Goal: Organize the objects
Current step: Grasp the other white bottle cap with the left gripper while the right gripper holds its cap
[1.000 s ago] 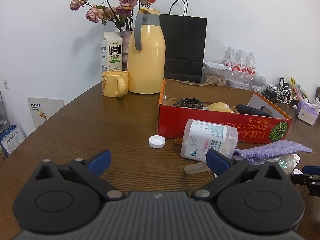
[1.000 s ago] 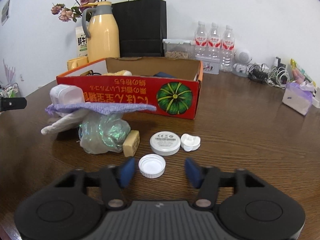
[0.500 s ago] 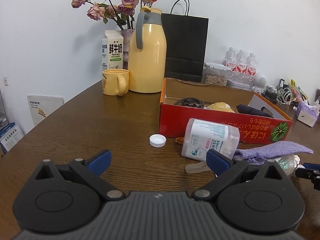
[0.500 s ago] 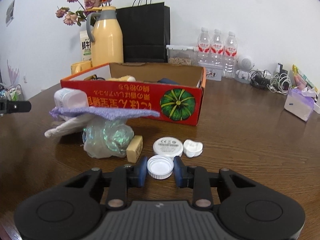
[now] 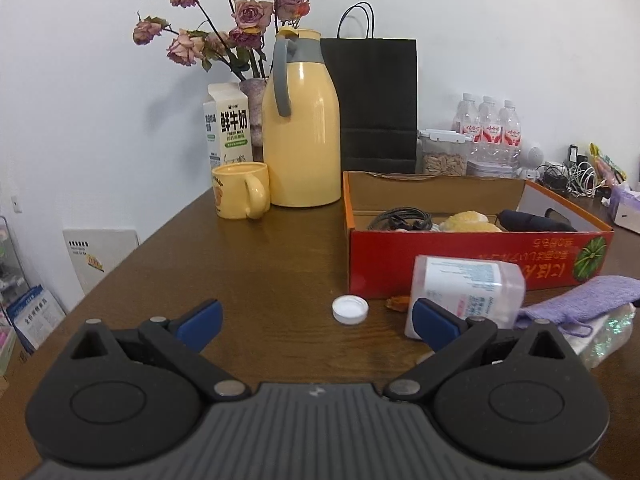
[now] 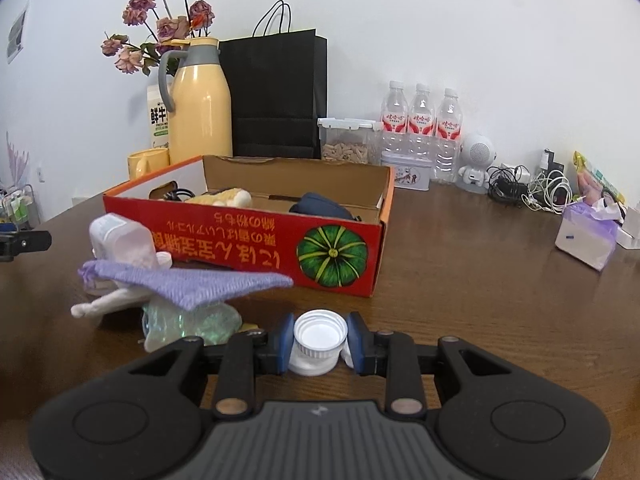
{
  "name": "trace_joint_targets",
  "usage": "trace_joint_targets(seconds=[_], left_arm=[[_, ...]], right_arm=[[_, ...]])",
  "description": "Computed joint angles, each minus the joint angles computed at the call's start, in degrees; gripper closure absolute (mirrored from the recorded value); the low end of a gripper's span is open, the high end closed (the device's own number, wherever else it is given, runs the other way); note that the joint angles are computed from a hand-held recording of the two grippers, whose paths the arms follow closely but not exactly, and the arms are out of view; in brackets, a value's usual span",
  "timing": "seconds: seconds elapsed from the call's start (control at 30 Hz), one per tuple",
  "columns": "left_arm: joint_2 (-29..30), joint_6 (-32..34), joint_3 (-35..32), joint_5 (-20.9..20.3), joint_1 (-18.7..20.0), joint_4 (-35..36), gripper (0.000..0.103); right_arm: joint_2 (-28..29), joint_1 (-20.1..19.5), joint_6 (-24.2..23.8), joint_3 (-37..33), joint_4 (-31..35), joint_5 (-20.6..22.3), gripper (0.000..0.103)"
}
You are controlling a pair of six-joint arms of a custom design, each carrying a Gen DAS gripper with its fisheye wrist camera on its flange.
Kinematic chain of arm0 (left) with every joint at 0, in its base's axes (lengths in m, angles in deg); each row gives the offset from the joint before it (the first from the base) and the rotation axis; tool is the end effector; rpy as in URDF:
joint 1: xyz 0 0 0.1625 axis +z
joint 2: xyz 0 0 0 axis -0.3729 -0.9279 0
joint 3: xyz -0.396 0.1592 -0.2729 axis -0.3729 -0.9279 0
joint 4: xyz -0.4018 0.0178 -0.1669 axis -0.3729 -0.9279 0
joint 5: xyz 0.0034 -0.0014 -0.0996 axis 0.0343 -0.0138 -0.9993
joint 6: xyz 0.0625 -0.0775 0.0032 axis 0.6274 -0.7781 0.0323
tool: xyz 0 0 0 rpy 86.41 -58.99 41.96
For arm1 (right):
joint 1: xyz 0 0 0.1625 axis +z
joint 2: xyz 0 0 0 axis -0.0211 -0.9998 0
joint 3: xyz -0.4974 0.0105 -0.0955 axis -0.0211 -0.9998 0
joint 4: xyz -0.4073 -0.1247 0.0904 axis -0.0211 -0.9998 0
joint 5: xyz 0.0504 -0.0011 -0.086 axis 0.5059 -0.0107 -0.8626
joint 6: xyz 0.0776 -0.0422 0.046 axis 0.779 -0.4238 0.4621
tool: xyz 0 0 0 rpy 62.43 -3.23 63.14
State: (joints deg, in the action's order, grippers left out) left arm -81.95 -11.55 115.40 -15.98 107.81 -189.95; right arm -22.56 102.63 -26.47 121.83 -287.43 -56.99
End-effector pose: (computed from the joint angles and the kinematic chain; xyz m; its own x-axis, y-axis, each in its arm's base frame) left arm 0.1069 -0.6945 0.2464 -0.6567 0.2186 -0.7217 0.7357 0.3960 -0.5495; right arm 0.2033 -0.6069 -0.0880 -0.6992 0.0446 0.7135 -0.6059 0.4927 -0.6246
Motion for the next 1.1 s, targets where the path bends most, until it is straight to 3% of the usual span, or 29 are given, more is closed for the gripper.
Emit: trace_joint_targets(seconds=[0.23, 0.5, 0.8, 0.87, 0.97, 1.03, 1.1], left_arm=[[2.2, 0.4, -4.4, 2.7, -0.4, 2.5, 0.0], [4.8, 0.1, -10.3, 7.9, -1.0, 11.2, 0.003], [6.9, 0.1, -13.4, 8.6, -0.9, 12.7, 0.004], [6.9, -0.4, -13.9, 8.2, -0.8, 14.7, 0.014], [6.5, -1.1, -14.2, 8.0, -0.7, 17.9, 0.044], [6.0, -1.8, -13.9, 6.4, -0.3, 19.6, 0.071], [5.8, -1.7, -13.5, 5.7, -0.3, 19.5, 0.074]], right_arm=[[0.2, -0.3, 0.1, -2.2, 1.3, 0.9, 0.076], [0.5, -1.1, 1.0, -3.0, 1.2, 1.4, 0.076], [0.9, -1.3, 1.0, -3.4, 0.6, 1.6, 0.076], [0.8, -1.3, 1.1, -3.3, 0.7, 1.6, 0.076], [0.9, -1.3, 0.9, -3.4, 0.6, 1.6, 0.076], [0.9, -1.4, 0.9, -3.5, 0.7, 1.7, 0.076], [0.9, -1.4, 0.8, -3.5, 0.7, 1.8, 0.076]])
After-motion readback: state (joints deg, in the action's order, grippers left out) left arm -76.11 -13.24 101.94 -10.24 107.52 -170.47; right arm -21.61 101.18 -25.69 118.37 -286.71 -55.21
